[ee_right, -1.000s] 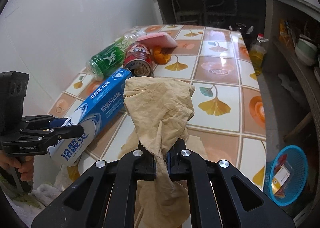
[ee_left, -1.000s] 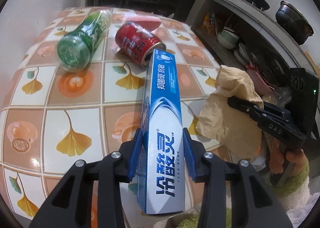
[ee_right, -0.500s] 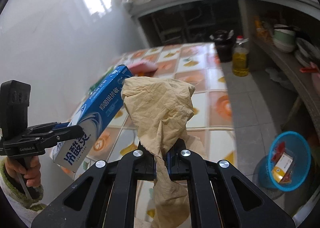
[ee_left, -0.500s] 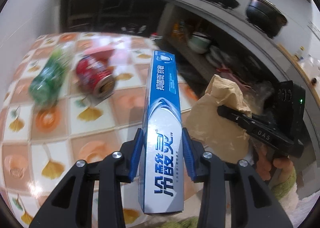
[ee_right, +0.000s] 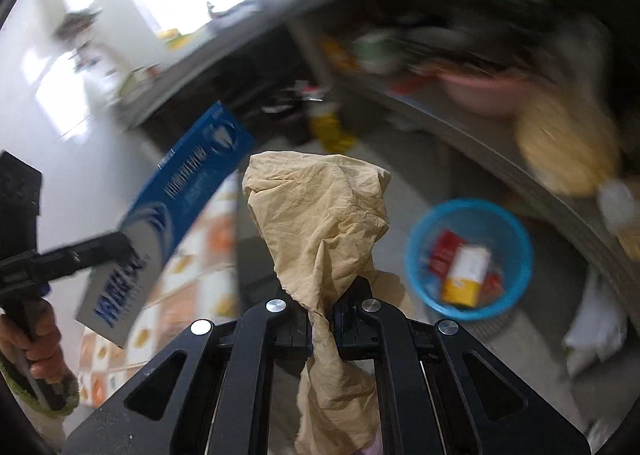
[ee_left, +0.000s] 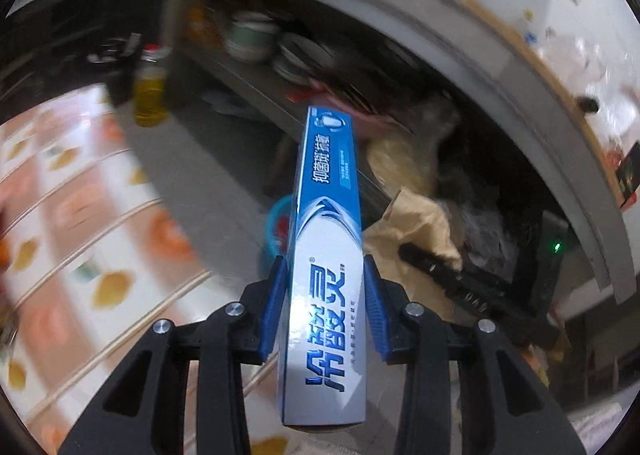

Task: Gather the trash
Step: 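Carry the toothpaste box and brown paper to the blue wastebasket with both tools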

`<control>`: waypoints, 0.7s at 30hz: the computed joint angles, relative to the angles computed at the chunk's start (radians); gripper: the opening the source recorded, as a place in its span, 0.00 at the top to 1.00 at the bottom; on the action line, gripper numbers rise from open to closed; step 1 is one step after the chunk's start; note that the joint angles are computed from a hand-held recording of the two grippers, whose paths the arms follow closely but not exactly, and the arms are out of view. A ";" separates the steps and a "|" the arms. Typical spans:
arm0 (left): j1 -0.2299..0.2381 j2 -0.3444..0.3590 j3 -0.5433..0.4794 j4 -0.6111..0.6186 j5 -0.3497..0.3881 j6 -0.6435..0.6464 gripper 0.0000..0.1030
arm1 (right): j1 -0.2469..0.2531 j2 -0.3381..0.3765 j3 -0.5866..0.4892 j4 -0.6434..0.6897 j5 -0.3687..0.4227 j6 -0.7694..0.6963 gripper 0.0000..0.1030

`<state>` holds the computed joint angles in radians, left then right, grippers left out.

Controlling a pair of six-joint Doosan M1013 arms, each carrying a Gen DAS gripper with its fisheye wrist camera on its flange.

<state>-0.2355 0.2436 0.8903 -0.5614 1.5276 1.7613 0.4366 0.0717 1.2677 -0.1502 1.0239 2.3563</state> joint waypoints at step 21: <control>-0.264 0.493 -0.396 0.287 0.325 -0.100 0.69 | -0.221 0.081 0.200 0.173 0.048 0.185 0.94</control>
